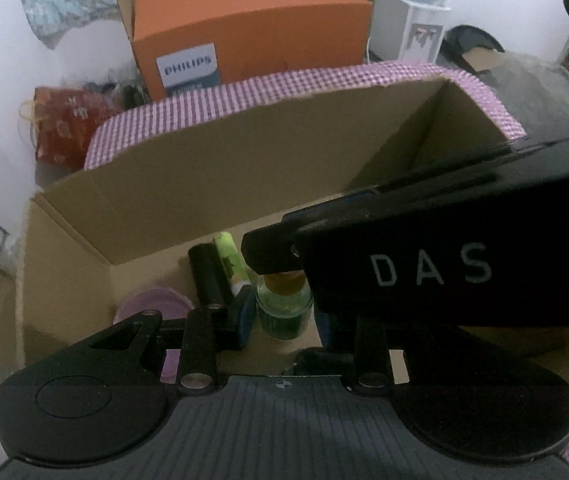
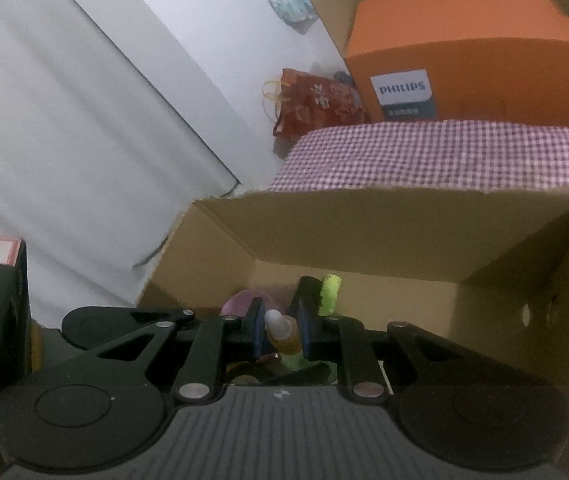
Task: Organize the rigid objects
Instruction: 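Carry the green dropper bottle with the right tool into the box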
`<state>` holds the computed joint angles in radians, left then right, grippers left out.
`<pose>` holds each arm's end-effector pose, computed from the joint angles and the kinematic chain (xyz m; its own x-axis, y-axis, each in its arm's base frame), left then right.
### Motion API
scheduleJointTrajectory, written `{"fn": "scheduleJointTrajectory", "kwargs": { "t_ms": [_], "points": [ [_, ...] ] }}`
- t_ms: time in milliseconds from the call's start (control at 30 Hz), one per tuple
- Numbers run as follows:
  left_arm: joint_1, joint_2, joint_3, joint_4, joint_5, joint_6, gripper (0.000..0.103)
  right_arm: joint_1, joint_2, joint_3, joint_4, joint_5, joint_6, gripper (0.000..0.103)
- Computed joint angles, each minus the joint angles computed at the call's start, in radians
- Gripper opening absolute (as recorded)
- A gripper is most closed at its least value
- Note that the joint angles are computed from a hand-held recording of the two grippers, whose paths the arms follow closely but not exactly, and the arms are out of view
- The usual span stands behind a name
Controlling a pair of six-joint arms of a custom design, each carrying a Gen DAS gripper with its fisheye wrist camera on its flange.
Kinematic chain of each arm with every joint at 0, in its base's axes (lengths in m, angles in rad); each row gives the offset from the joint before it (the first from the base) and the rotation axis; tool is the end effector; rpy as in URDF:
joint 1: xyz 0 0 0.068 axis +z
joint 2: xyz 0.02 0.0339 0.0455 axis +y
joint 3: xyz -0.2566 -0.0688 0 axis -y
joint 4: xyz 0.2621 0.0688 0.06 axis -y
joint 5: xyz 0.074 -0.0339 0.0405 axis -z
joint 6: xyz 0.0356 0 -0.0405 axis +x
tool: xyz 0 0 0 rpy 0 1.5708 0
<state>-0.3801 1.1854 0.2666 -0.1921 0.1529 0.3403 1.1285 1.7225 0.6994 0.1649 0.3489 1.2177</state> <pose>0.1640 -0.0713 0.0815 -0.6411 0.6114 -0.4640 0.6826 0.7306 0.0195 0.1466 0.2810 0.0933 -0.8192 0.3305 -0.4688 0.0433 0.8506 0.5240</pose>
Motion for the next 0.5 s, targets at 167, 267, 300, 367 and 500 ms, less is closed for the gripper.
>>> {"fn": "scheduleJointTrajectory", "kwargs": {
  "t_ms": [167, 267, 300, 367, 500],
  "points": [
    [-0.008, 0.035, 0.003, 0.012, -0.006, -0.017, 0.031, -0.008, 0.025, -0.009, 0.036, -0.023, 0.014, 0.020],
    [-0.004, 0.027, 0.009, -0.002, -0.001, -0.020, 0.033, -0.012, 0.018, -0.015, 0.043, -0.039, 0.021, 0.022],
    [-0.002, 0.013, 0.009, -0.017, 0.003, -0.022, 0.033, -0.023, 0.020, -0.019, 0.056, -0.053, 0.020, 0.022],
    [0.012, -0.008, 0.014, -0.043, 0.017, -0.019, 0.037, -0.027, 0.008, -0.035, 0.079, -0.065, 0.038, 0.022],
    [0.045, -0.087, 0.012, -0.109, 0.041, -0.007, 0.050, 0.003, -0.060, -0.061, 0.058, -0.017, 0.064, 0.022]
  ]
}}
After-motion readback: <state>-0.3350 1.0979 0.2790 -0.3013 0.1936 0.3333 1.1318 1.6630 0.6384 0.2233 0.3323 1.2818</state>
